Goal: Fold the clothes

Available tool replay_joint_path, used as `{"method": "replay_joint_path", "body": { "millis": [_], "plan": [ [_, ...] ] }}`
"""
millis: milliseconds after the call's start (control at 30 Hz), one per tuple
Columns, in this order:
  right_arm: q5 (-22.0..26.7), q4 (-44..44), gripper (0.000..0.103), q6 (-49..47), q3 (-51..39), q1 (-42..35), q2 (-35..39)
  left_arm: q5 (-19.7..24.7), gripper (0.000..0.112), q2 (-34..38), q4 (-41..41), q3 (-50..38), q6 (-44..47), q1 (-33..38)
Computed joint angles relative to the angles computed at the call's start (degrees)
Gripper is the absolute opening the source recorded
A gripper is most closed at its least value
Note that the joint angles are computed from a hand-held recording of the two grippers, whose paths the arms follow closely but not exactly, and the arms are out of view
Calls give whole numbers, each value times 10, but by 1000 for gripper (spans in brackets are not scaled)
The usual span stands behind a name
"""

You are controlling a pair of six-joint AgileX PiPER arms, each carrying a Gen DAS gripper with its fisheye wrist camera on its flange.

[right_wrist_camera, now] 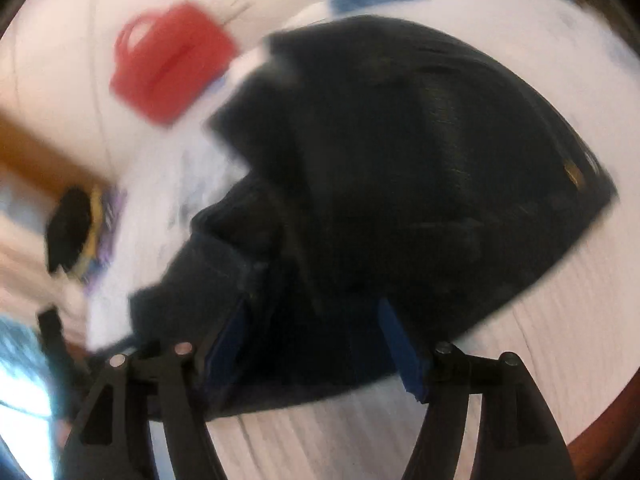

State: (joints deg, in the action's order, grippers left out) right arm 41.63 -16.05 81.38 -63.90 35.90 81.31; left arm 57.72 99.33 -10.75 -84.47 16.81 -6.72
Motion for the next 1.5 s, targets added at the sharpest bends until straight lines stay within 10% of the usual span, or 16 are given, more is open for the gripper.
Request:
{"method": "replay_joint_path", "body": {
  "millis": [467, 600, 633, 700, 900, 967, 1100, 1500],
  "plan": [
    [55, -2, 74, -63, -95, 35, 27, 31, 83, 101, -12, -100, 65, -25],
    [93, 34, 73, -110, -153, 21, 110, 11, 26, 78, 3, -85, 69, -27],
    [101, 37, 70, -117, -168, 19, 127, 5, 17, 66, 1, -77, 71, -23],
    [98, 33, 12, -148, -200, 24, 141, -1, 12, 45, -10, -69, 75, -10],
    [78, -38, 13, -127, -202, 38, 88, 18, 12, 33, -42, -89, 79, 22],
    [50, 54, 32, -139, -144, -15, 75, 50, 15, 73, -23, -121, 67, 13],
    [59, 133, 44, -156, -96, -38, 66, 49, 49, 79, 35, -117, 22, 10],
    [218, -97, 44, -116, -234, -8, 21, 67, 50, 37, -3, -124, 10, -8]
  ]
}}
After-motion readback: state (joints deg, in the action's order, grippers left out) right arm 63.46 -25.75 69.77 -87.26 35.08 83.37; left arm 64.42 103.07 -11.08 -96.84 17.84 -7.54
